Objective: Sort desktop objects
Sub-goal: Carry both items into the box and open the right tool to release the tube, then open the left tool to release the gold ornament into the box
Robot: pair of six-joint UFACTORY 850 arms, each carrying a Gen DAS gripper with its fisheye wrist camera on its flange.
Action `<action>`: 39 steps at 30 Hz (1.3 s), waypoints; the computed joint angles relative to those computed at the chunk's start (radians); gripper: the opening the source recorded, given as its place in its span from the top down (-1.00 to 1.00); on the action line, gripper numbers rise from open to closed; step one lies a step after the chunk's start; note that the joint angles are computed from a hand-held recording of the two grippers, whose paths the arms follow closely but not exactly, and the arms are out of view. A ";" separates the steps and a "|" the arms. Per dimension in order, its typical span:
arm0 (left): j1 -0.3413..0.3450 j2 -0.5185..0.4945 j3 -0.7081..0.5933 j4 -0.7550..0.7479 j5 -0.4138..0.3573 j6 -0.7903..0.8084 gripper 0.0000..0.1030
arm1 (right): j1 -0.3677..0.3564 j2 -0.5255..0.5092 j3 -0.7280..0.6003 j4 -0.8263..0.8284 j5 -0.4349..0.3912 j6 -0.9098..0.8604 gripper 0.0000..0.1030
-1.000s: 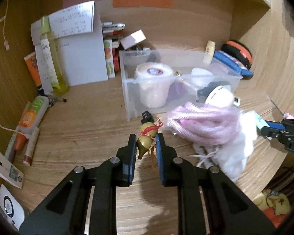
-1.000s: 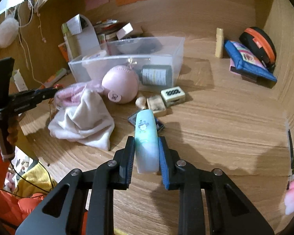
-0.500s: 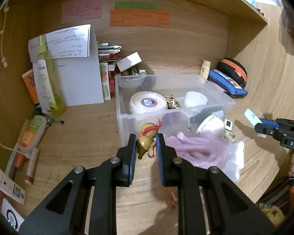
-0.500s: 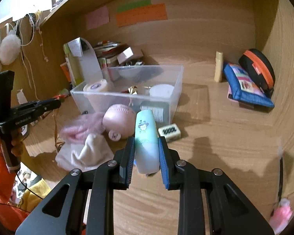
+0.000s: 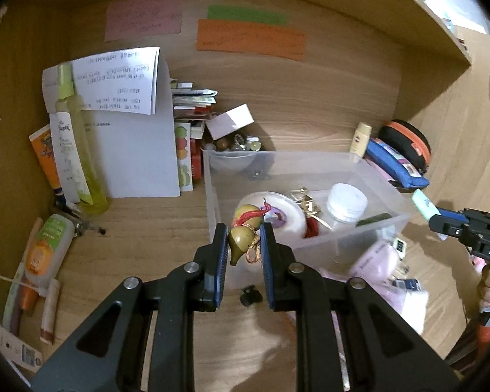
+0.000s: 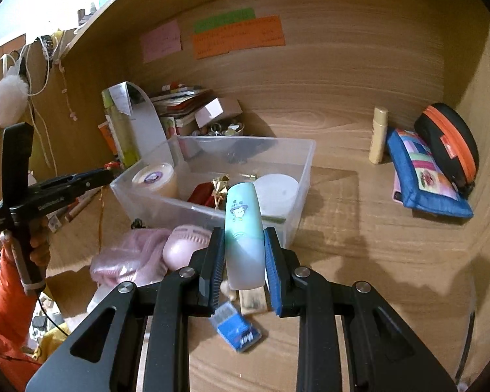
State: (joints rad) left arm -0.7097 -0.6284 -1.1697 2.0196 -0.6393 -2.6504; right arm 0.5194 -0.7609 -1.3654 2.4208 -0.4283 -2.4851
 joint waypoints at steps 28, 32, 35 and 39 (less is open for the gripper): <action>0.031 -0.078 -0.088 0.017 0.030 0.087 0.51 | 0.023 -0.155 -0.259 -0.246 0.138 0.271 0.63; 0.029 -0.071 -0.084 0.016 0.038 0.082 0.43 | 0.026 -0.153 -0.257 -0.223 0.146 0.253 0.61; 0.022 -0.066 -0.079 0.008 0.021 0.093 0.30 | 0.025 -0.146 -0.247 -0.213 0.142 0.244 0.53; 0.004 -0.065 -0.076 -0.030 -0.029 0.137 0.03 | 0.027 -0.130 -0.217 -0.129 0.130 0.159 0.36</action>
State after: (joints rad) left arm -0.7059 -0.6930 -1.2461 1.9893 -0.6680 -2.5135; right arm 0.5459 -0.8906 -1.5826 2.2916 -0.2981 -2.3258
